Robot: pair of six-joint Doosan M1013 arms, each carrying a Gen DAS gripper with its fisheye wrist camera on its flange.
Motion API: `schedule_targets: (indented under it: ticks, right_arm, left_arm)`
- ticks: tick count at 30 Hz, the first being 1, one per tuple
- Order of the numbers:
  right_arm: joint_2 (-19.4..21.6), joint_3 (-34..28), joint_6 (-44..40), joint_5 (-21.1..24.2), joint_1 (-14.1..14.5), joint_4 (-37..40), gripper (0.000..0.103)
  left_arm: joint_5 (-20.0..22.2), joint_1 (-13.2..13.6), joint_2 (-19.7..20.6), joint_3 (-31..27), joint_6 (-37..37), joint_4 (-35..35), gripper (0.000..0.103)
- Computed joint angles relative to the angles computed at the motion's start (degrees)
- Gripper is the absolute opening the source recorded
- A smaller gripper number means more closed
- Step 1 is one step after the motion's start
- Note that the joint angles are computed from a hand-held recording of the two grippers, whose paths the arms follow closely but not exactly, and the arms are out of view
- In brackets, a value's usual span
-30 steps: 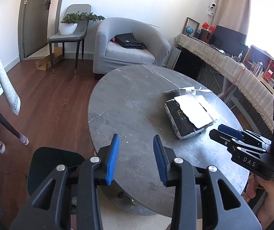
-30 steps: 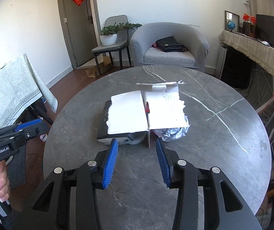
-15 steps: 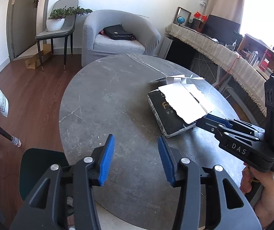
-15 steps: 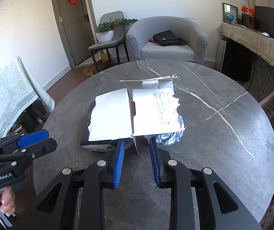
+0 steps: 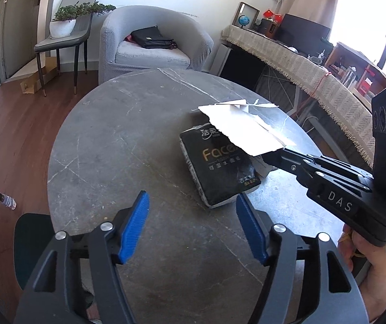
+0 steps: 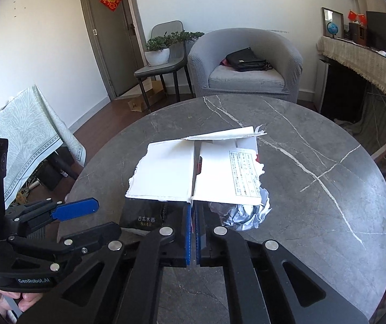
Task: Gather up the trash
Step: 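Grasp the black Face tissue package with the left tool while the right tool holds the paper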
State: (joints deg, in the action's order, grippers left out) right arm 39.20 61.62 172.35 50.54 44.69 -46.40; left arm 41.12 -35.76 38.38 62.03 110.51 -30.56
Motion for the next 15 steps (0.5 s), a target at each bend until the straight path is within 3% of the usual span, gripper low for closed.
schedule_targets:
  ticks: [4, 15]
  right_arm:
    - [-1.3, 1.8, 3.2, -0.9, 0.2, -2.8, 0.001]
    - [-5.4, 8.4, 12.1, -1.6, 0.8, -8.9, 0.001]
  left_arm:
    - [0.1, -0.6, 0.3, -0.5, 0.4, -1.0, 0.079]
    - [0.4, -2.2, 2.0, -3.0, -6.5, 2.4, 0.079]
